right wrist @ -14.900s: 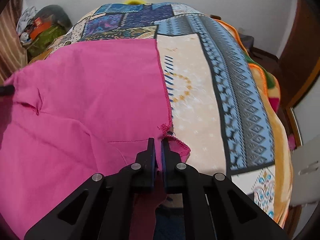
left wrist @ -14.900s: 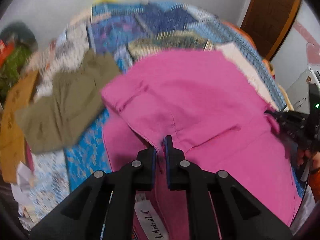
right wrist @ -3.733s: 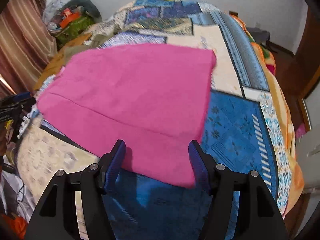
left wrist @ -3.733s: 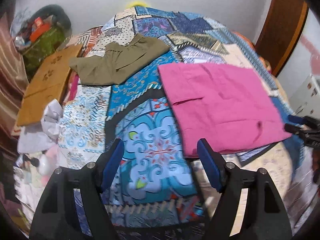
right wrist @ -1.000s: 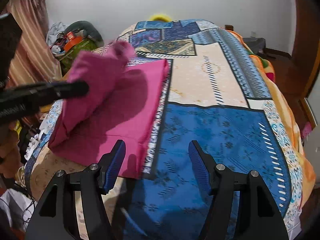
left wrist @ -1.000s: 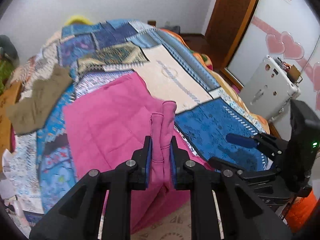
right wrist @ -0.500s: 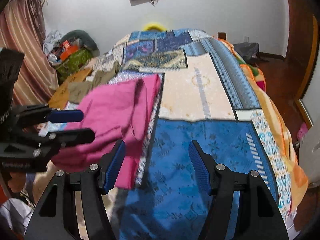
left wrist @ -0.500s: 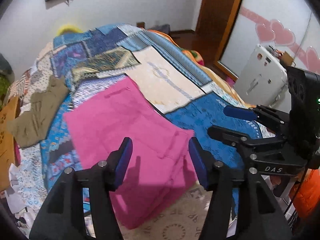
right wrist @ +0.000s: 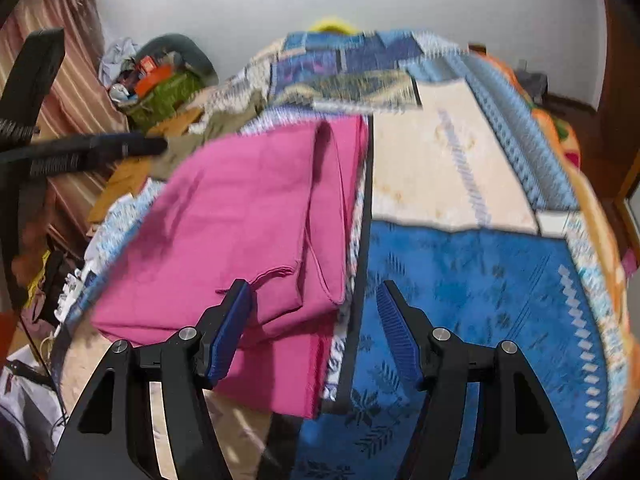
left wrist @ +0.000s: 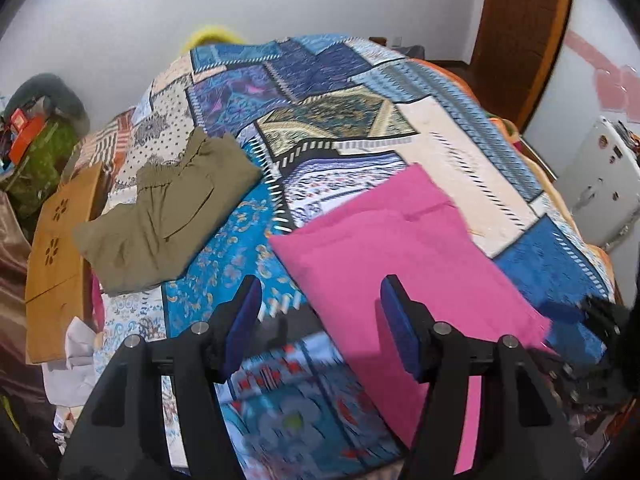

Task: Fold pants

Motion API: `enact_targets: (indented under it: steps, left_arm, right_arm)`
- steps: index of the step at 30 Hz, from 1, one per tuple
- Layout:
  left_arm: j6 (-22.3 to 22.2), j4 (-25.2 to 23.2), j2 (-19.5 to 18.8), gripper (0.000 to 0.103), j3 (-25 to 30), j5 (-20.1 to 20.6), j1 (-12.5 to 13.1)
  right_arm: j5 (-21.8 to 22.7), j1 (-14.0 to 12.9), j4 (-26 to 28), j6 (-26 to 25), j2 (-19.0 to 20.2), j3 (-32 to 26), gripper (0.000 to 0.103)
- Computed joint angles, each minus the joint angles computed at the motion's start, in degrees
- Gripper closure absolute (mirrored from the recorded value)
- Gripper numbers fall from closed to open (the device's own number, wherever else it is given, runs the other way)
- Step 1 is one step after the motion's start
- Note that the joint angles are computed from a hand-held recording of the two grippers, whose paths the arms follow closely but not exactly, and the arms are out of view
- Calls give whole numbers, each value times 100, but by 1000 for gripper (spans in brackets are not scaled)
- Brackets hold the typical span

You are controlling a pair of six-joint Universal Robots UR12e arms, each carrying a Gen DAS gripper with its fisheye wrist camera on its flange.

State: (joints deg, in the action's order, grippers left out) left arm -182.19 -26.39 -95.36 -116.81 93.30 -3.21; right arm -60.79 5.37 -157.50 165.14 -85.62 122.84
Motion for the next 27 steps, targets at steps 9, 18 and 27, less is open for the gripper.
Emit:
enact_targets:
  steps: [9, 18, 27]
  left_arm:
    - [345, -160, -809, 23, 443, 23, 88]
    - [281, 180, -863, 12, 294, 767, 14]
    - [-314, -120, -222, 11, -264, 1058, 125]
  right_arm:
    - [236, -128, 67, 37, -65, 104, 41]
    - [-46, -148, -201, 254, -118, 57, 41]
    - [8, -210, -349, 342, -252, 84, 41]
